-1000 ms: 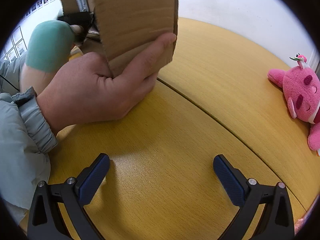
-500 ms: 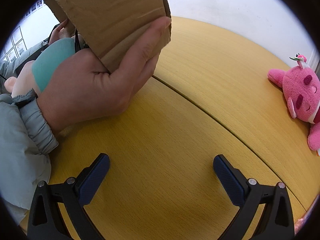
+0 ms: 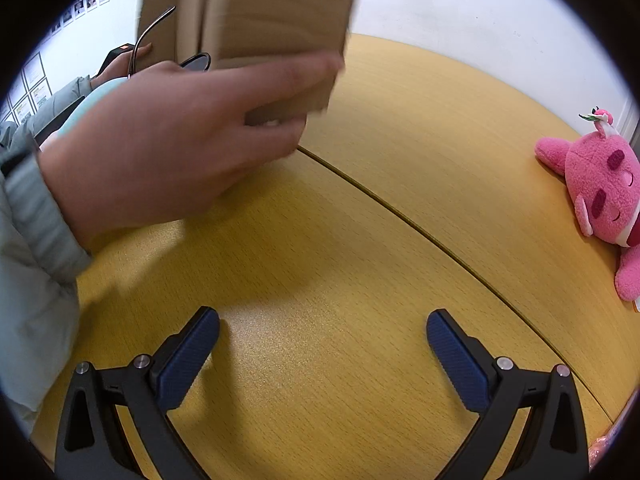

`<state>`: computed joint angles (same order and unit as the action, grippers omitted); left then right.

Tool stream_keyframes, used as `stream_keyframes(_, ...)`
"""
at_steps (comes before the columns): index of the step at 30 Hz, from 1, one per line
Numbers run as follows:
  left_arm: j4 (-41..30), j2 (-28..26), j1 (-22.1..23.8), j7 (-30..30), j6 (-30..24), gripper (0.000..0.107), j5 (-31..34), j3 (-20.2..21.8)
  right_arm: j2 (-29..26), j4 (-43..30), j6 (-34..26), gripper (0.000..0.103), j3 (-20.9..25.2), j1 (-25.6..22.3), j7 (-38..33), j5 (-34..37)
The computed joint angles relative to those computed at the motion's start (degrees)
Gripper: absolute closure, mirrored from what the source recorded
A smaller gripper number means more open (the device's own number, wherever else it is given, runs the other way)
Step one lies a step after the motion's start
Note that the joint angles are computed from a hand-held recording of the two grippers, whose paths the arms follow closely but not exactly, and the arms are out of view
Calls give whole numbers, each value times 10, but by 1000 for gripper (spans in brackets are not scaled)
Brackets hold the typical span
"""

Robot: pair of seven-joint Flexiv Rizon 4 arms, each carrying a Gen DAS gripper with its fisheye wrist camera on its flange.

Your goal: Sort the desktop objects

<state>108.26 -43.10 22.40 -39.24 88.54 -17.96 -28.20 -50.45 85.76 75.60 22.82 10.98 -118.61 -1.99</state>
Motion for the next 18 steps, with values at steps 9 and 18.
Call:
stream_keyframes(9,7,2,5,-2,5,4,4,-4,0,-1,-1,0,-1,2,0,1)
stream_keyframes(18,5,-5,-10,-11,15,4,8,1,-4,-9,-6,0,0,0,-4,2)
